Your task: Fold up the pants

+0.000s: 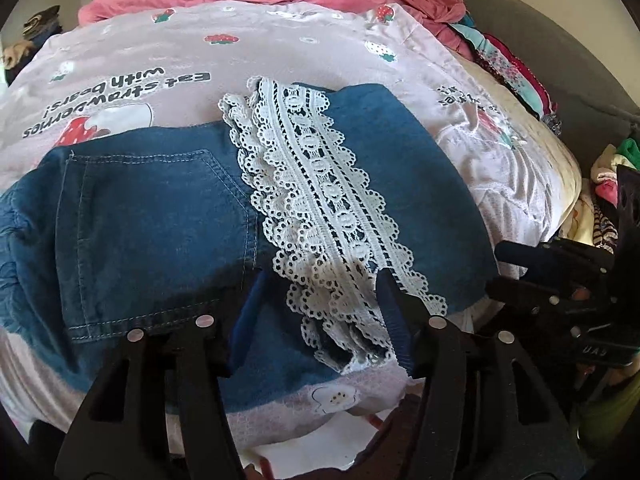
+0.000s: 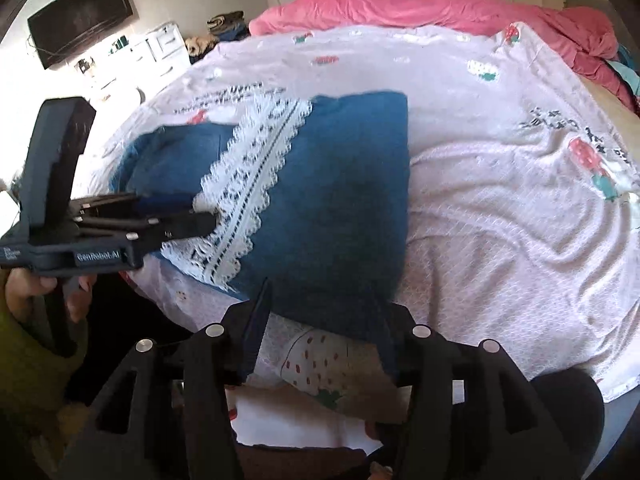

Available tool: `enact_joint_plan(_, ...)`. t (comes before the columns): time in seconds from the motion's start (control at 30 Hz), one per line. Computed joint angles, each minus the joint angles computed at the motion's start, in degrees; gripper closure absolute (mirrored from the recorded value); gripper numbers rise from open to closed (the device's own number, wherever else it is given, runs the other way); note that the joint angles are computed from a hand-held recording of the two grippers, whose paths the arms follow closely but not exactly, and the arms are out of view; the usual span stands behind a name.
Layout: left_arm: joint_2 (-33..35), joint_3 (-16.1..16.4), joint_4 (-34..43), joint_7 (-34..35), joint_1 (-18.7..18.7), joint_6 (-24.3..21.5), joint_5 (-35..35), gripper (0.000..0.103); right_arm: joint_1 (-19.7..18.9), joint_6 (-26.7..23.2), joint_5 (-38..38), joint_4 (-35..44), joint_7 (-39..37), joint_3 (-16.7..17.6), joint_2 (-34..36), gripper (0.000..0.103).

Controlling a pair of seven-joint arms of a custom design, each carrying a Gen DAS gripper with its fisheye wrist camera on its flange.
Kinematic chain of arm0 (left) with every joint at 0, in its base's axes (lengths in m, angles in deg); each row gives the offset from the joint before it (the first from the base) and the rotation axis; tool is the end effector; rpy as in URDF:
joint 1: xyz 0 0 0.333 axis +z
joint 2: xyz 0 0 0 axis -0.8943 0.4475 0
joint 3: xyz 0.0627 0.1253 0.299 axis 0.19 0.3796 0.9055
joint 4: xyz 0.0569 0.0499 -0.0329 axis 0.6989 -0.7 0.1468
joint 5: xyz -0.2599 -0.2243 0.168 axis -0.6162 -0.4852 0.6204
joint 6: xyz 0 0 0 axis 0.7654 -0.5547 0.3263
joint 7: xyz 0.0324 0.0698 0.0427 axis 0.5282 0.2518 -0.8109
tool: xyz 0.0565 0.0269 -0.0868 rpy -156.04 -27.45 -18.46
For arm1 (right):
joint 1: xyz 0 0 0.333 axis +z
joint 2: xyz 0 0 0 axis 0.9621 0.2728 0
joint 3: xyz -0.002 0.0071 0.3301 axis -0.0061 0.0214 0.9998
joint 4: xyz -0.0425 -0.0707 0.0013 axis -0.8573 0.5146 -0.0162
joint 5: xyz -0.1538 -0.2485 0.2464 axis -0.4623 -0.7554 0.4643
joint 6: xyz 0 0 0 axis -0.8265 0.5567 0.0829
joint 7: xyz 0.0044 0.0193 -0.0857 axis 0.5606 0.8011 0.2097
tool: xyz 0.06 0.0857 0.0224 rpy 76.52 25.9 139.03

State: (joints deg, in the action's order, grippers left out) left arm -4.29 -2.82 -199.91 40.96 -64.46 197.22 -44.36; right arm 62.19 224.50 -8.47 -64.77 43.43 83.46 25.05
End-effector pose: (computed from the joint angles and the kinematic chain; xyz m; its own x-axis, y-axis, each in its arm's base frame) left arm 0.5650 -0.1920 0.3119 -0.2777 -0.9351 0.2199 -0.8311 0.1191 -0.5432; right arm 0.5353 0.2504 0.3194 0.4163 -0.8803 -0.2276 -0.7745 -0.2121 -0.5960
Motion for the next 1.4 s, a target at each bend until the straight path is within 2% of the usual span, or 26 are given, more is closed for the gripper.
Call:
enact_joint_plan(0.07, -0.5, -1.2, -0.5, 0.6, 1.0, 0.5, -0.6, 0.054, -1.5, 0.6, 0.2, -0.7, 0.4, 1.5, -0.5, 0.048)
enact_joint_plan(0.2, -1.6, -4.9, -1.6, 2.8, 4.2, 1.8, -2.7, 0.052, 1.4, 1.2, -0.1, -0.6, 2.6, -1.7, -1.6, 0.037)
enact_joint_plan(0.33, -2.5, -8.7, -2.7, 5.2, 7.7, 3.0, -5.1, 0.048, 2.6, 0.6, -0.1, -0.8, 4.0, -3.1, -2.9, 0.035)
enact_joint_plan(0.4, -3.0, -10.6, -3.2, 6.2, 9.6, 3.8, -6.6, 0.046, 5.6, 0.7, 0.2, -0.8, 4.9, -6.1, -3.8, 0.023)
enact_joint_plan(0.5, -3.6, -16.0, -4.3, 8.6, 14.9, 5.4, -9.4, 0.04, 6.4, 0.7, 0.4, -0.4, 5.3, -6.8, -4.1, 0.024)
enact_joint_plan(0.53, -3.7, -18.3, -4.8, 9.4, 17.3, 6.0, -10.2, 0.038, 8.3, 0.3, 0.5, -0.1, 5.7, -8.7, -4.5, 0.024)
enact_joint_plan(0.63, -4.2, -24.2, -6.3, 10.3, 23.4, 8.0, -11.2, 0.033, 8.8, -0.8, 1.3, 1.1, 4.8, -8.5, -4.2, 0.024)
enact_joint_plan(0.67, -4.3, -26.3, -6.9, 10.0, 25.8, 8.6, -11.1, 0.032, 10.3, -1.3, 1.5, 1.6, 4.8, -9.7, -4.4, 0.024)
enact_joint_plan(0.7, -4.2, -30.0, -7.7, 10.0, 29.8, 9.7, -11.2, 0.031, 11.3, -1.8, 1.8, 2.3, 4.4, -10.4, -4.4, 0.024)
enact_joint_plan(0.77, -4.2, -34.5, -9.0, 9.1, 35.0, 11.0, -10.4, 0.029, 12.4, -2.3, 2.7, 3.2, 3.4, -10.9, -4.4, 0.024)
enact_joint_plan(0.83, -4.3, -37.7, -10.2, 7.8, 39.0, 12.2, -9.3, 0.026, 13.6, -2.9, 3.6, 4.6, 2.3, -11.3, -4.0, 0.024)
enact_joint_plan(0.97, -5.3, -39.5, -12.0, 4.5, 42.7, 13.3, -7.4, 0.021, 15.5, -5.0, 5.7, 8.2, -0.5, -11.6, -2.9, 0.024)
enact_joint_plan(1.03, -5.9, -40.9, -13.2, 2.6, 45.4, 13.9, -6.4, 0.019, 17.6, -5.8, 6.2, 10.3, -1.7, -13.1, -2.3, 0.024)
enact_joint_plan(1.13, -7.5, -40.4, -14.9, -0.1, 46.7, 14.8, -5.4, 0.018, 20.2, -7.4, 7.1, 13.6, -3.7, -14.5, -1.1, 0.024)
enact_joint_plan(1.23, -6.1, -44.6, -16.3, -3.1, 53.2, 14.8, -2.9, 0.018, 21.8, -9.1, 8.2, 17.3, -6.6, -14.8, 0.7, 0.024)
enact_joint_plan(1.4, -5.0, -45.6, -18.0, -7.1, 57.4, 14.3, 0.2, 0.018, 25.0, -12.8, 9.8, 24.7, -10.8, -15.8, 4.6, 0.024)
